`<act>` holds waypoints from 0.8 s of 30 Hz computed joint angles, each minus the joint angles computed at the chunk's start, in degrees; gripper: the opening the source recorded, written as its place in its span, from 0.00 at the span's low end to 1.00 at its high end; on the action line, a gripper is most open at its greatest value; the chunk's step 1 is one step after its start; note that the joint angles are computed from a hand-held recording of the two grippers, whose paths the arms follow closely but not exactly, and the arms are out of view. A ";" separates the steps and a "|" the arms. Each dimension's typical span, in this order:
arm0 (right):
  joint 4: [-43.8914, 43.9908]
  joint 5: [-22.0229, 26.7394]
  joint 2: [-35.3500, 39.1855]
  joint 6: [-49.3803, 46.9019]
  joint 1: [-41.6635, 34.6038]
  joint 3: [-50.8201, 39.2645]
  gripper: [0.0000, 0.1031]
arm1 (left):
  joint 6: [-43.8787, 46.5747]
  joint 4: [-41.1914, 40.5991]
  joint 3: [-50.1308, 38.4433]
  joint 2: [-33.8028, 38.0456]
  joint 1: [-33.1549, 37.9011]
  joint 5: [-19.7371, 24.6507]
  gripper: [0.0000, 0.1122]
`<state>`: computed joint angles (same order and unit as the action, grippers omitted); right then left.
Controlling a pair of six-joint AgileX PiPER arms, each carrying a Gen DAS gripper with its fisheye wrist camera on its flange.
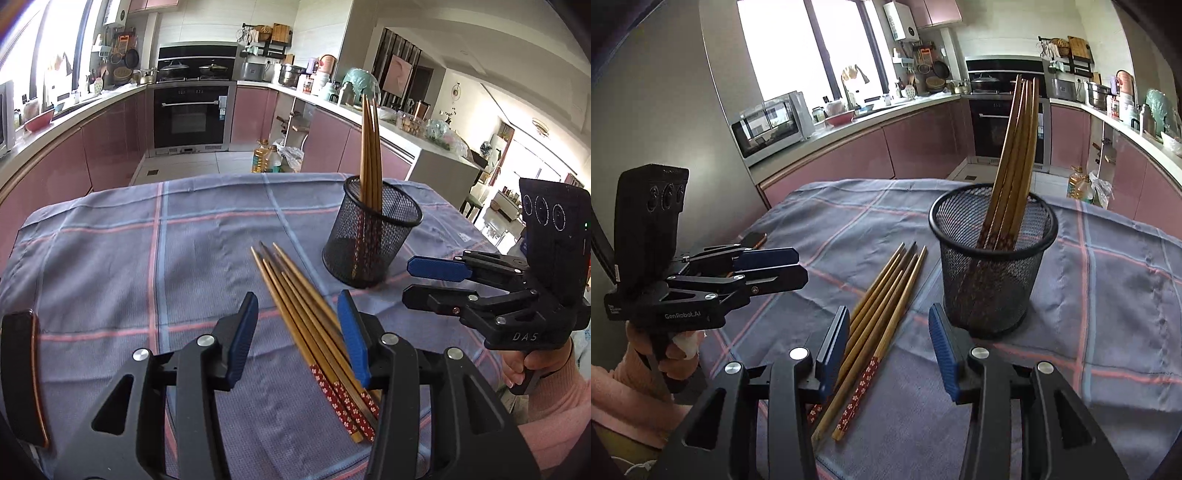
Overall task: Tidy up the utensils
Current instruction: 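Move both grippers back to the remaining chopsticks on the cloth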
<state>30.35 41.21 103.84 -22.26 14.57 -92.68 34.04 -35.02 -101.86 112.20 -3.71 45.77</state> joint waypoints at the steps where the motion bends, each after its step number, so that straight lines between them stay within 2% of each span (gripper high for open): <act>1: -0.13 0.22 0.40 0.22 0.37 0.16 0.41 | 0.12 -0.09 0.85 -0.06 -0.05 -0.06 0.39; 12: -1.86 0.53 1.84 3.13 2.31 2.38 0.41 | -3.61 4.69 5.55 0.57 -2.89 -1.58 0.39; 24: -4.01 -0.06 4.34 6.84 2.94 0.93 0.41 | -6.50 7.91 4.67 2.59 -3.89 -1.41 0.38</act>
<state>26.34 41.14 108.17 -15.42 17.51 -91.75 27.54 -27.11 -97.19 114.80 -7.59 44.36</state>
